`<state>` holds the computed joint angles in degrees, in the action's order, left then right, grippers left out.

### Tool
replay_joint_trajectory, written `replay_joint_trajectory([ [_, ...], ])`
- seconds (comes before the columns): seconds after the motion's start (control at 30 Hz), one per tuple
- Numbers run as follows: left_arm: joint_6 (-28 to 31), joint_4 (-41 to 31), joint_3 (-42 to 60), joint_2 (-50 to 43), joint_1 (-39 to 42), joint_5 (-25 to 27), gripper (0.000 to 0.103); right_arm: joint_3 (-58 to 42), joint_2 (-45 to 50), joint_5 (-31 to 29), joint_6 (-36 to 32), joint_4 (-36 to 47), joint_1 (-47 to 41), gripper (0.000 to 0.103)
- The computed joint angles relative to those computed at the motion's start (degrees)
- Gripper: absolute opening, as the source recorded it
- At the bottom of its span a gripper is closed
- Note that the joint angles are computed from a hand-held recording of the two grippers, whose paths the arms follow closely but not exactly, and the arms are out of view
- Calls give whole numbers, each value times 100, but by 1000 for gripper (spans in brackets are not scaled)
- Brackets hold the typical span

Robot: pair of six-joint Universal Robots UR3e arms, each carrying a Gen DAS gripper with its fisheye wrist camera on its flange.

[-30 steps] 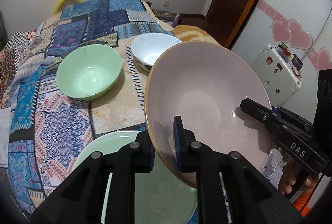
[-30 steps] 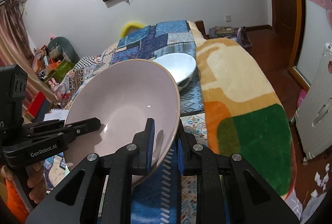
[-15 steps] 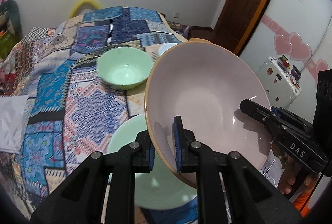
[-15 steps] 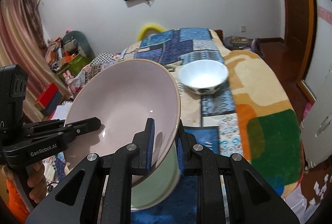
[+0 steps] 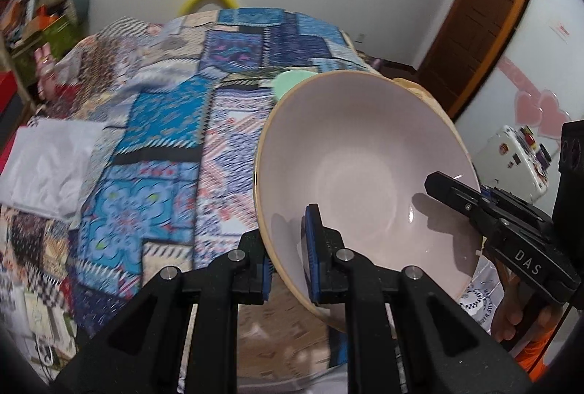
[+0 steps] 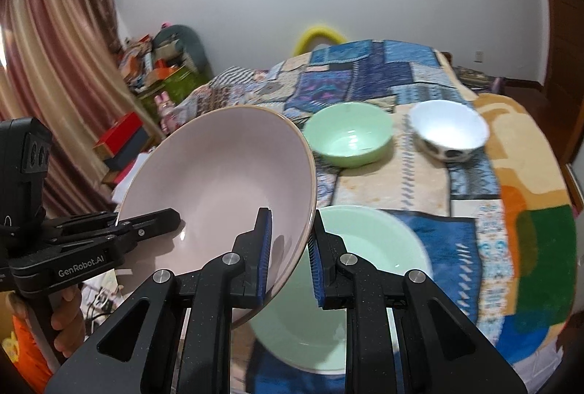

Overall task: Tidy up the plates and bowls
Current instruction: 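Carry the pink bowl with both grippers toward the plate stack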

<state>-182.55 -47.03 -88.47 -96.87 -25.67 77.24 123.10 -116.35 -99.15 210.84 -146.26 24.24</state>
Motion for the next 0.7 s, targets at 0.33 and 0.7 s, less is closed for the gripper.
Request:
replay_joint_trajectory([
  [0.33, 293, 121, -1137, 755, 949, -260, 15, -649, 1434, 62, 57, -496, 517, 18],
  [0.7, 530, 299, -1721, 659, 1686, -533, 15, -1272, 2532, 372, 74, -586, 631, 18],
])
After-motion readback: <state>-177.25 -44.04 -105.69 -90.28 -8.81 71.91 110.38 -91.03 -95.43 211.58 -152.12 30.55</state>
